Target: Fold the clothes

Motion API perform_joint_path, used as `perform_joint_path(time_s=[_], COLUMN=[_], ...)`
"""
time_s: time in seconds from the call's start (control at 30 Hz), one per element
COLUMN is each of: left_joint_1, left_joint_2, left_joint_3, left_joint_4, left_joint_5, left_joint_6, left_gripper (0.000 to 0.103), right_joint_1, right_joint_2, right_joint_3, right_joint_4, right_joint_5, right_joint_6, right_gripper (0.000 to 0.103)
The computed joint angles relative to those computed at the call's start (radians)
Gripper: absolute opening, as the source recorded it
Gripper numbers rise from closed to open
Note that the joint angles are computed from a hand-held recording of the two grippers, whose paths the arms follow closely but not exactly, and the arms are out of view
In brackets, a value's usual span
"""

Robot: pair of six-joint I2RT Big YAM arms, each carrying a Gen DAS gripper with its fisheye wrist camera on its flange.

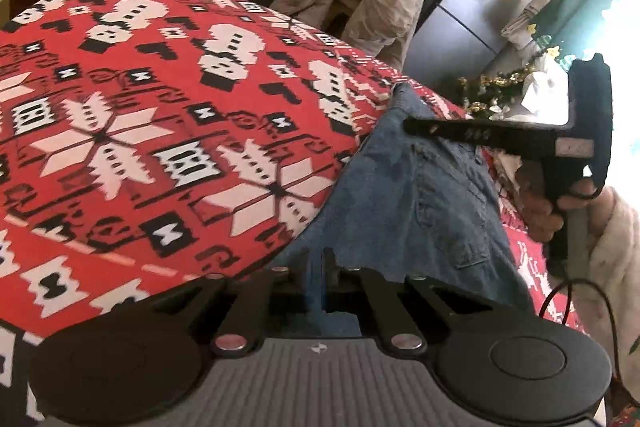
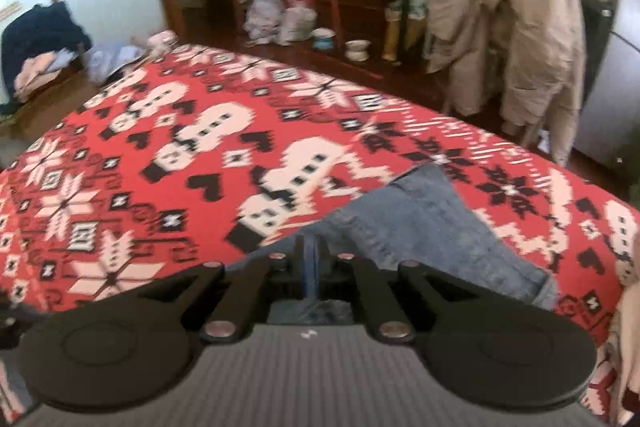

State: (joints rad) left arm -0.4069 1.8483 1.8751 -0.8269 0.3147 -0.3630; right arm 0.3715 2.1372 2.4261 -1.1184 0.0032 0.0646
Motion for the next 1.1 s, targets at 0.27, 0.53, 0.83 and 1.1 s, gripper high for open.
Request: perform_joint_path(time_s=[0.27,0.53,0.83,1.1], left_joint_1=[0.005,-0.04,-0.065,-0.089], left_joint_2=[0.003,0.071,0.137,0.34], left_joint_3=[0.009,0.135,0.229,0.61], left_joint_4=[-0.007,-0.046,-0.139,-0.274], left_joint_5=[0.003,0.018,-0.018,-0.045], left_joint_6=[-0.011,0.068,0.113,0.096], left_gripper=[0.003,0.003,0.003,0.003], right_joint_1=[-0.003,-0.015,-0.05,-0.069], right_joint_2=[-0.055,-0.382,-0.578,-0.453], right_joint_3=[-0.095,-0.559,-0.858,-0.67], right_joint_4=[0.013,0.131,0.242,0.277], right_joint_5=[0.036,0.091,0.122,0.102], right_joint_6=[-0.039,0.008,0.108,0.038], right_gripper=[0.005,0.012,0.012,0.012])
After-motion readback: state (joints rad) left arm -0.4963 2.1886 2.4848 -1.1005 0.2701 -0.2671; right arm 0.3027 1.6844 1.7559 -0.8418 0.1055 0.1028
